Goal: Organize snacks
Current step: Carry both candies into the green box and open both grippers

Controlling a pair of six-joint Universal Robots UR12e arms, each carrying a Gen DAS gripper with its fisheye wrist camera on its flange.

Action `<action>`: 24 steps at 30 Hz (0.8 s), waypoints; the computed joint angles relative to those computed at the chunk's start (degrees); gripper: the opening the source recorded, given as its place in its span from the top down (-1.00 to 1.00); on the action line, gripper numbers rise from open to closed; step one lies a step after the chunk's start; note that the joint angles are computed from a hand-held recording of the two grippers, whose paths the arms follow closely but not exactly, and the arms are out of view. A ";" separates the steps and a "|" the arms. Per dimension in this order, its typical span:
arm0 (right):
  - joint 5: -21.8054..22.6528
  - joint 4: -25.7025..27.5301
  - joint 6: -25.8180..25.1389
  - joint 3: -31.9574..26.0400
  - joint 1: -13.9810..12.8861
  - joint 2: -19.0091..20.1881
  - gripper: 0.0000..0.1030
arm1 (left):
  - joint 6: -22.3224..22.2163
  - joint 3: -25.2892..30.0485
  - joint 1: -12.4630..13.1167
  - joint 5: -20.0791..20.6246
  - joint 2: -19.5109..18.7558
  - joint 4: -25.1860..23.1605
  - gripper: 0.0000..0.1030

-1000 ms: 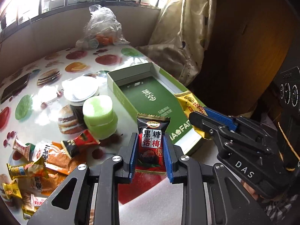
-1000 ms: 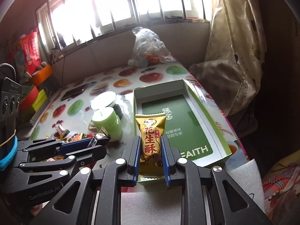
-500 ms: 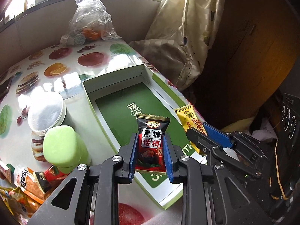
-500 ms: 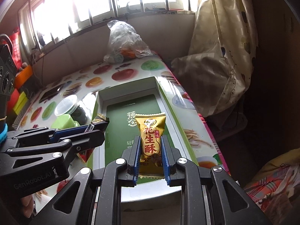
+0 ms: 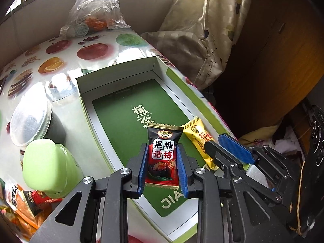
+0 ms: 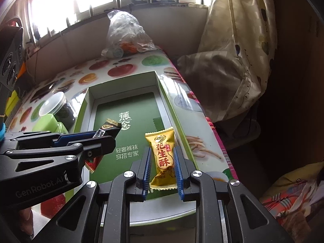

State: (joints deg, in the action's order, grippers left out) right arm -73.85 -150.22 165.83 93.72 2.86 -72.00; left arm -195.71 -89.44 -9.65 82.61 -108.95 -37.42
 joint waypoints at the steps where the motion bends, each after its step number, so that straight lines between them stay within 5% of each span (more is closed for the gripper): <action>1: -0.25 -0.04 0.07 -0.04 0.04 0.04 0.61 | -0.09 0.07 0.02 -0.08 -0.07 -0.25 0.43; 10: -1.01 -0.30 0.97 0.16 -0.04 -0.09 0.48 | -0.18 -0.34 0.11 0.19 0.14 0.21 0.22; 24: -1.24 -3.29 1.75 2.12 -0.02 -1.93 0.29 | -0.03 -2.86 -0.22 2.77 2.89 1.81 0.20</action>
State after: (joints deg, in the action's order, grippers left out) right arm -75.10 -153.51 167.57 95.84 2.84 -73.94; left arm -195.74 -92.30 -9.87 85.38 -106.06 -35.60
